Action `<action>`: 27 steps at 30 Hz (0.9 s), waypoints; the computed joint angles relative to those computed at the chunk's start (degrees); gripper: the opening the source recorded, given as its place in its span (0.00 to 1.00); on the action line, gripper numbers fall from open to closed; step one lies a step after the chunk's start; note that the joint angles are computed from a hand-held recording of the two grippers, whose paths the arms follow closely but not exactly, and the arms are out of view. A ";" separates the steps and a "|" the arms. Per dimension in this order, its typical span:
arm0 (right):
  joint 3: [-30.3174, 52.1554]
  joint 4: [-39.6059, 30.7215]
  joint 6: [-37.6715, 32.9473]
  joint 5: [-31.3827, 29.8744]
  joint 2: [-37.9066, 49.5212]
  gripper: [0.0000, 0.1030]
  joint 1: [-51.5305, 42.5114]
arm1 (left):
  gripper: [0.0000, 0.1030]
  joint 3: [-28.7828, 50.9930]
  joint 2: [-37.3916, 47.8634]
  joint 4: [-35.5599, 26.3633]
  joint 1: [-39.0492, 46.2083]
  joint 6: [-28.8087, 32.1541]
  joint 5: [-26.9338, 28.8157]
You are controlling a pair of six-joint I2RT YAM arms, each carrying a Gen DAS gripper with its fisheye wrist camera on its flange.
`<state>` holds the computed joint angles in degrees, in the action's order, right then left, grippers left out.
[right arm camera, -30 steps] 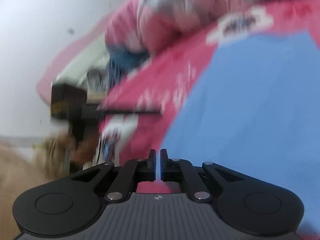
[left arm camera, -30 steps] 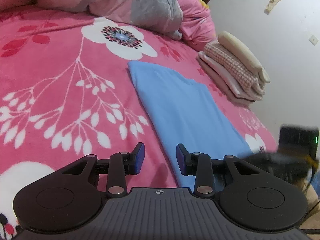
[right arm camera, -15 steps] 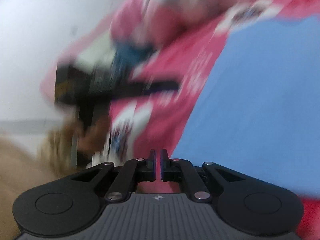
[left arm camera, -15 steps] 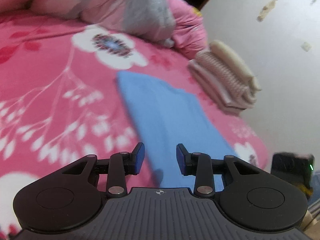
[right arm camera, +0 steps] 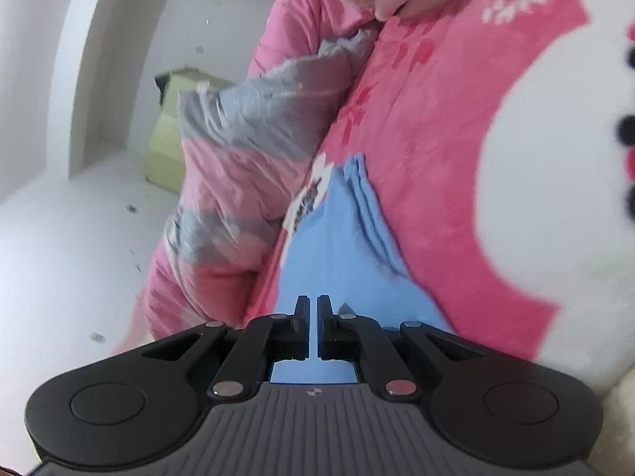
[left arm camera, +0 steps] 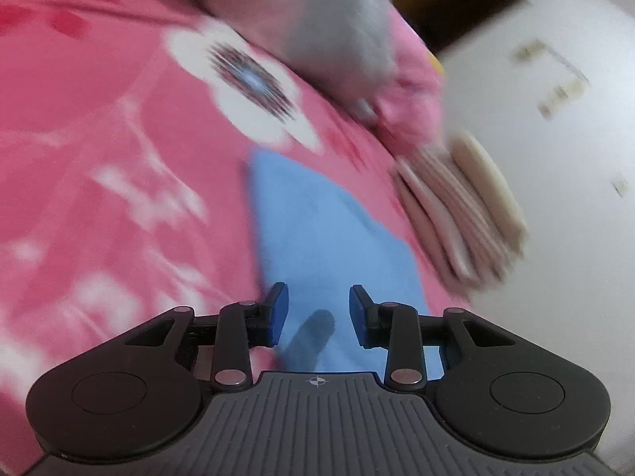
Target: Fold clothes
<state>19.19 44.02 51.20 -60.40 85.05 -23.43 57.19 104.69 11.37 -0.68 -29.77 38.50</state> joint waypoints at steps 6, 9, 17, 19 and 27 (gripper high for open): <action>-0.35 8.26 1.20 -0.93 4.83 0.01 0.27 | 0.34 3.21 -0.45 -0.90 1.81 -1.40 -4.30; -0.63 10.31 2.15 -1.06 5.30 0.01 0.45 | 0.39 4.37 -0.18 0.96 0.33 -1.22 -0.07; -1.38 12.03 1.31 -1.63 5.53 0.01 0.25 | 0.38 13.47 10.85 -0.01 -1.60 -5.53 -0.08; -1.59 12.67 1.33 -1.64 5.70 0.01 0.31 | 0.38 14.30 11.71 1.54 -0.69 -8.13 -1.77; -2.39 17.63 3.24 -1.70 7.77 0.01 0.59 | 0.48 16.14 9.57 1.56 -0.42 -7.58 0.07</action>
